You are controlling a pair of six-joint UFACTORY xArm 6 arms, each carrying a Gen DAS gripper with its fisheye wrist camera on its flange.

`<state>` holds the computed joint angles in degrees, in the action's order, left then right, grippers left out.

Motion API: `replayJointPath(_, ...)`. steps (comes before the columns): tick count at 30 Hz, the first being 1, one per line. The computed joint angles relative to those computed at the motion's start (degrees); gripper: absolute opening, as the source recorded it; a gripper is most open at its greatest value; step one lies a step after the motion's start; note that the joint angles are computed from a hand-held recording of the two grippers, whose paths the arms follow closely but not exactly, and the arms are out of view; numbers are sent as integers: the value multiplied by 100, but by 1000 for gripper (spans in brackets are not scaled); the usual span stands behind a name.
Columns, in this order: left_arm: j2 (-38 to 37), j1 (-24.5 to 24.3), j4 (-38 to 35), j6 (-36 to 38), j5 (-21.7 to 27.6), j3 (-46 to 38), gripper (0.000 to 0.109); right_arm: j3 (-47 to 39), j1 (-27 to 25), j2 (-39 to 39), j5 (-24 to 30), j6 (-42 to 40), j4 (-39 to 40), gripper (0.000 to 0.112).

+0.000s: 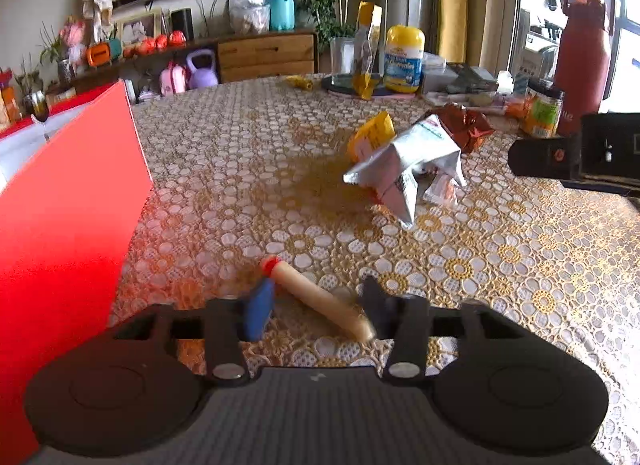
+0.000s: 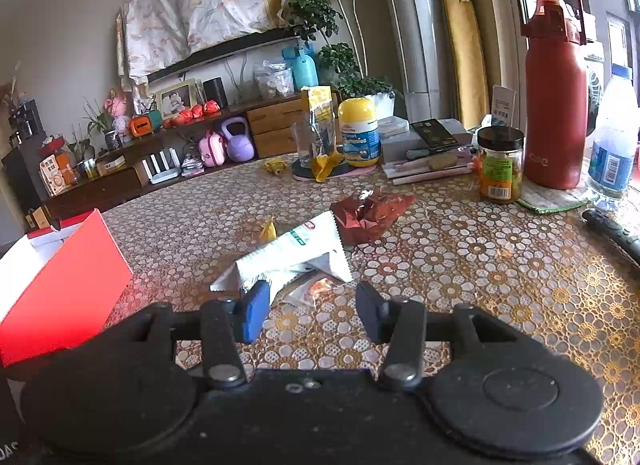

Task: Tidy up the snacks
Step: 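Grasp the orange-capped sausage stick with the left tool while the right tool grasps the white green-print packet, then carry the sausage stick and white packet over the white box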

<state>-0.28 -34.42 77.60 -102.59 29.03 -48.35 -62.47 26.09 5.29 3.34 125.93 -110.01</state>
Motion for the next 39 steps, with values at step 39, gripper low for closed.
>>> replayJointPath(39,-297,670,1526,-1429,-785,403,10,-1741,339,2053,280,-2979,4598,51)
